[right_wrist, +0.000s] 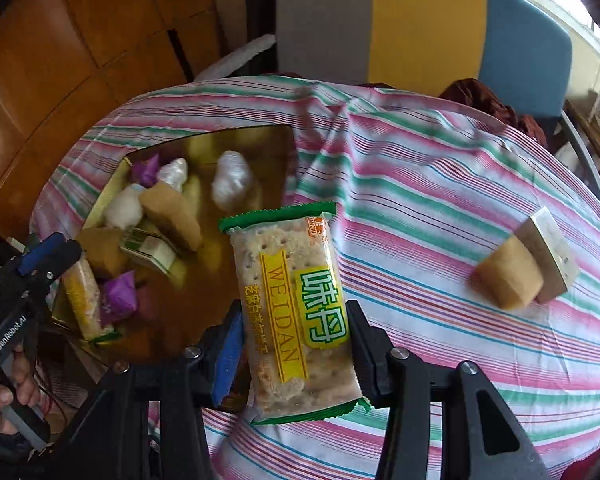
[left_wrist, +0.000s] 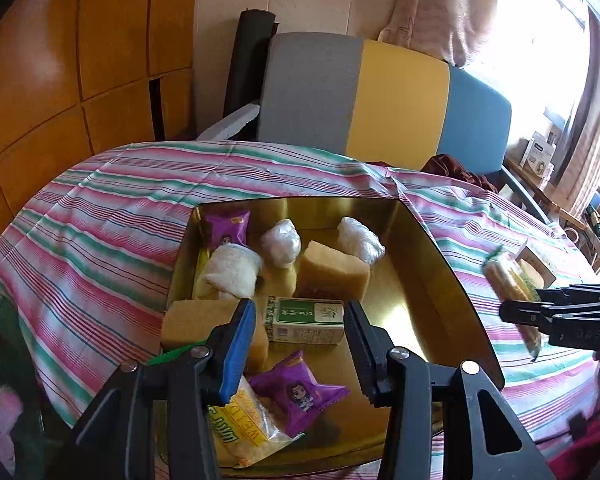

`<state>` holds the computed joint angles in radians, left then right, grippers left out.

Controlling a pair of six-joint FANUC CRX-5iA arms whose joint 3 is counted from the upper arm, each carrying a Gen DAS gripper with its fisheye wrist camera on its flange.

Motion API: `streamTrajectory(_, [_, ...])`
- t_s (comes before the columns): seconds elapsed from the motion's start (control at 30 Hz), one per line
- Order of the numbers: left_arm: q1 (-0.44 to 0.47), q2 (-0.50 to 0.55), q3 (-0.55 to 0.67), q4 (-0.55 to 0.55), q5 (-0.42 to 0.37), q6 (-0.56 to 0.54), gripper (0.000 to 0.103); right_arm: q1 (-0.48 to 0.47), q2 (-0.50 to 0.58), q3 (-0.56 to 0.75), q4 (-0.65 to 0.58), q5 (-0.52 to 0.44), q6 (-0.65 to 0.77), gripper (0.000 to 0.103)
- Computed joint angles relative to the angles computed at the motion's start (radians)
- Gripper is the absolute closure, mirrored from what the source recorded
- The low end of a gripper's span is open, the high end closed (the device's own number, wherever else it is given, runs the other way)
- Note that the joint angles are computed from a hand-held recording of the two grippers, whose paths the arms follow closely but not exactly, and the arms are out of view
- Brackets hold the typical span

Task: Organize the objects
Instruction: 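Carry the WEIDAN pack into the tray and open the right gripper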

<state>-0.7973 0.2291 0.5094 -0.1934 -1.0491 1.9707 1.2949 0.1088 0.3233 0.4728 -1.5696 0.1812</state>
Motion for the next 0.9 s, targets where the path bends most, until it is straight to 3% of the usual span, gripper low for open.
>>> streamTrajectory(0.23, [0.023,-0.036,-0.048,-0.006,0.008,0.017,0.055,-0.083,0.144,0.153,-0.075,0.004,0.122,0.054])
streamTrajectory(0.43, [0.042,-0.054,-0.074,-0.01,0.009,0.036,0.055,-0.145,0.261,0.272,-0.115,-0.063,0.162,0.054])
streamTrajectory(0.6, [0.051,-0.06,-0.086,-0.009,0.01,0.042,0.055,-0.162,0.302,0.296,-0.117,-0.112,0.182,0.053])
streamTrajectory(0.9, [0.05,-0.059,-0.085,-0.012,0.006,0.043,0.053,-0.15,0.278,0.251,-0.082,-0.074,0.163,0.053])
